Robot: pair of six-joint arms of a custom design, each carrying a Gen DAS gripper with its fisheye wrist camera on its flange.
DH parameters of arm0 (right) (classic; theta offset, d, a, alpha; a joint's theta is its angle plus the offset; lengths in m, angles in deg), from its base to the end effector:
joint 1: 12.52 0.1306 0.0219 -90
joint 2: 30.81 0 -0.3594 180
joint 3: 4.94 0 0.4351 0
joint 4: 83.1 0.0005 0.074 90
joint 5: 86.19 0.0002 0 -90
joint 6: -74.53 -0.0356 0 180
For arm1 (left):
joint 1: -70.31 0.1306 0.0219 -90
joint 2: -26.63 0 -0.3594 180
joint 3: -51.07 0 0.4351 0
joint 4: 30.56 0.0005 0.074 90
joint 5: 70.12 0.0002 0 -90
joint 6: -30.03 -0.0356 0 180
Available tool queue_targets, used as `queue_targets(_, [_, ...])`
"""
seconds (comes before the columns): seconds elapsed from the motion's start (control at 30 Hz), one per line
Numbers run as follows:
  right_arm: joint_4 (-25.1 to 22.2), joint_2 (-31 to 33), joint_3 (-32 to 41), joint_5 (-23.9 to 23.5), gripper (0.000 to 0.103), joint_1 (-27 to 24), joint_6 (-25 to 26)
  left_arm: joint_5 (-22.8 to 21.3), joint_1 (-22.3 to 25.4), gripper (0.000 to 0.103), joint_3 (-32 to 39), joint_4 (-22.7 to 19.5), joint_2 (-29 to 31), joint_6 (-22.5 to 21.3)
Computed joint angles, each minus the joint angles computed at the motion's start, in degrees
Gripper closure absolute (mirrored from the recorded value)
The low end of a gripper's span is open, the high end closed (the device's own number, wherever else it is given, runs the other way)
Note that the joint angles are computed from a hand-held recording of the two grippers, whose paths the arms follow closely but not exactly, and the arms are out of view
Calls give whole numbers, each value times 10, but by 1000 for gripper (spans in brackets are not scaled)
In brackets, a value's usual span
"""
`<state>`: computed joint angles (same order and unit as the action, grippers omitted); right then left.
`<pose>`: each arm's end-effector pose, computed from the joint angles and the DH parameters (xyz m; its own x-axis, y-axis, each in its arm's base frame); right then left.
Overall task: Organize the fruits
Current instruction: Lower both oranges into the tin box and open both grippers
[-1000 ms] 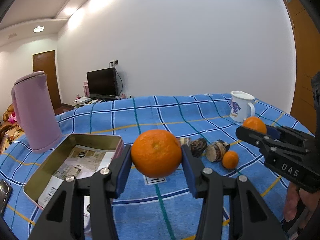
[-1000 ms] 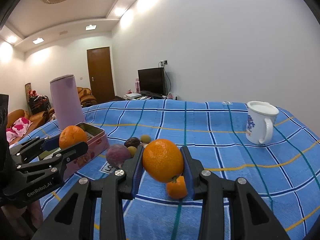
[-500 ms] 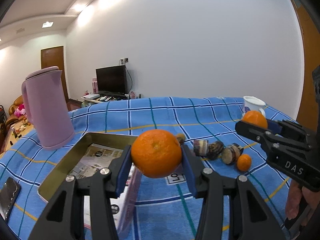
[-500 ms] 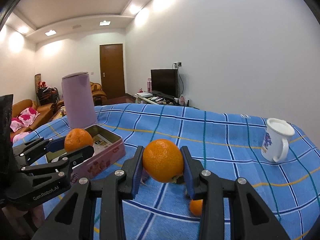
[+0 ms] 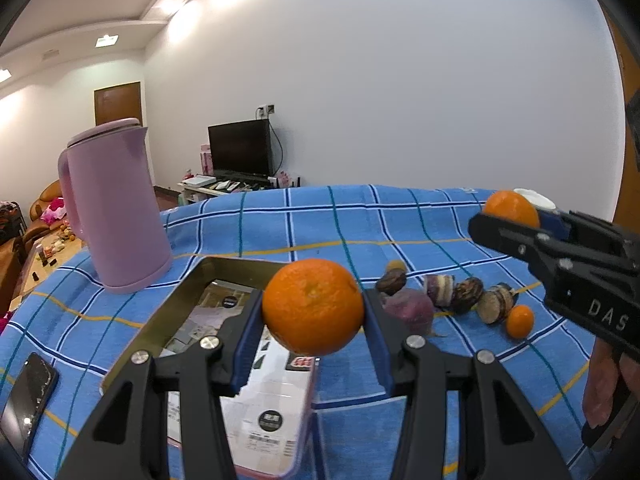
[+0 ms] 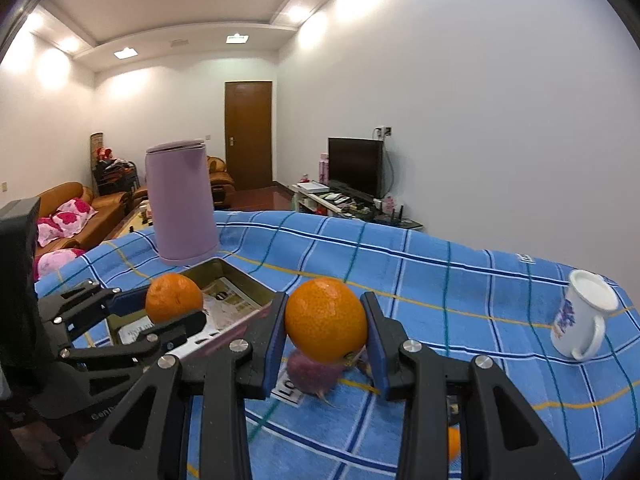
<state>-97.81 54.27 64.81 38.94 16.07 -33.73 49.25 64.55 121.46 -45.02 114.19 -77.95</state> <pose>0.4490 0.2208 0.3219 -0.4030 0.0722 -0.9123 0.1814 0.9834 -0.0023 0.5072 -0.0692 0.3060 -0.3411 0.3048 -0.8893 0.6395 0.7686 0.0182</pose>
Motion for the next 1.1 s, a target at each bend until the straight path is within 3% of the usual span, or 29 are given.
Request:
queue_targets(0.63, [-34,92,108,-86,65,-14,11,-22,25,53,67,-35,61,-16])
queue_targets(1.1, [-79,187,200,-149,65,-27,7,-52,36,53,140,-85,120,-34])
